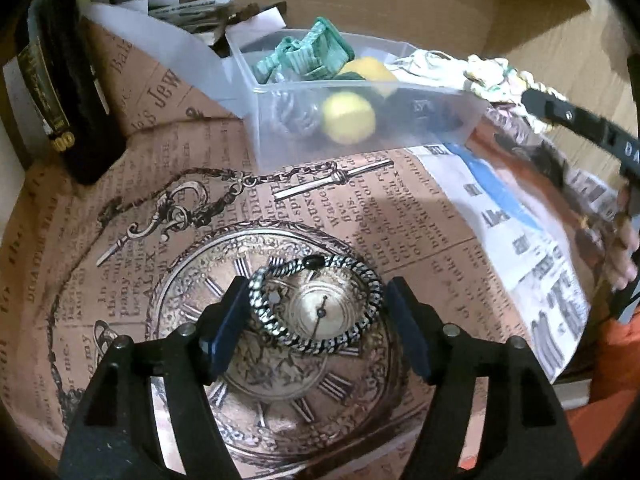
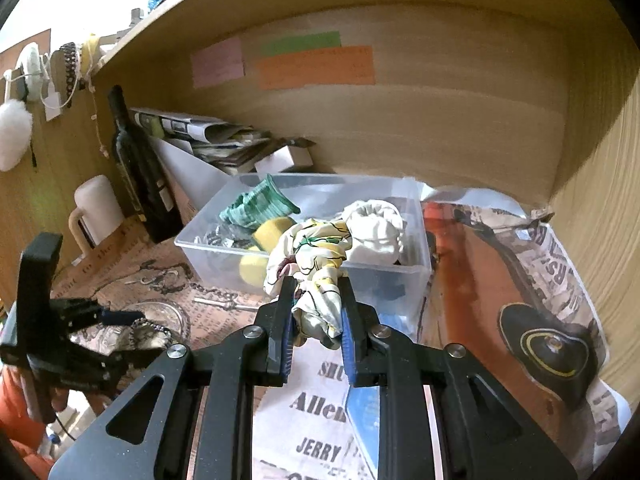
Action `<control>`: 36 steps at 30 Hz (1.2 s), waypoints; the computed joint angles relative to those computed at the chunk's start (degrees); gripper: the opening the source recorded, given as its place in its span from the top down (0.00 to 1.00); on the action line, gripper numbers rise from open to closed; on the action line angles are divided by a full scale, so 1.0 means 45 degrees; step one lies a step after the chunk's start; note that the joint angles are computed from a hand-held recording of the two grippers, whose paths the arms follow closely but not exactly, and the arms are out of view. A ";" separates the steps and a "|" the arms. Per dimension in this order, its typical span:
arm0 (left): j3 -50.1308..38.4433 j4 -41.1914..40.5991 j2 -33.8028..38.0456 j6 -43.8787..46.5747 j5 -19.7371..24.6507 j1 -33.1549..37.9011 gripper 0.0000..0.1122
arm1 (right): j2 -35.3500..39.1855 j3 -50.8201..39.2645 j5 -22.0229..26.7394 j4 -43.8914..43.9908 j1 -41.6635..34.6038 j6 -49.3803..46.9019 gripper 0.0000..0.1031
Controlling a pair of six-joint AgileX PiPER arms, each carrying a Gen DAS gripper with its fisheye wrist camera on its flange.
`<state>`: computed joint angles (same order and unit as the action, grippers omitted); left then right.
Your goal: Organize soft objects
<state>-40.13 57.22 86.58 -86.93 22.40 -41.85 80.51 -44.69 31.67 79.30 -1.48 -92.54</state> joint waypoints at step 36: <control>-0.5197 -0.4222 0.0220 0.8111 0.0523 0.2178 0.95 | 0.1046 -0.2252 -0.0645 0.0005 0.0902 0.0282 0.83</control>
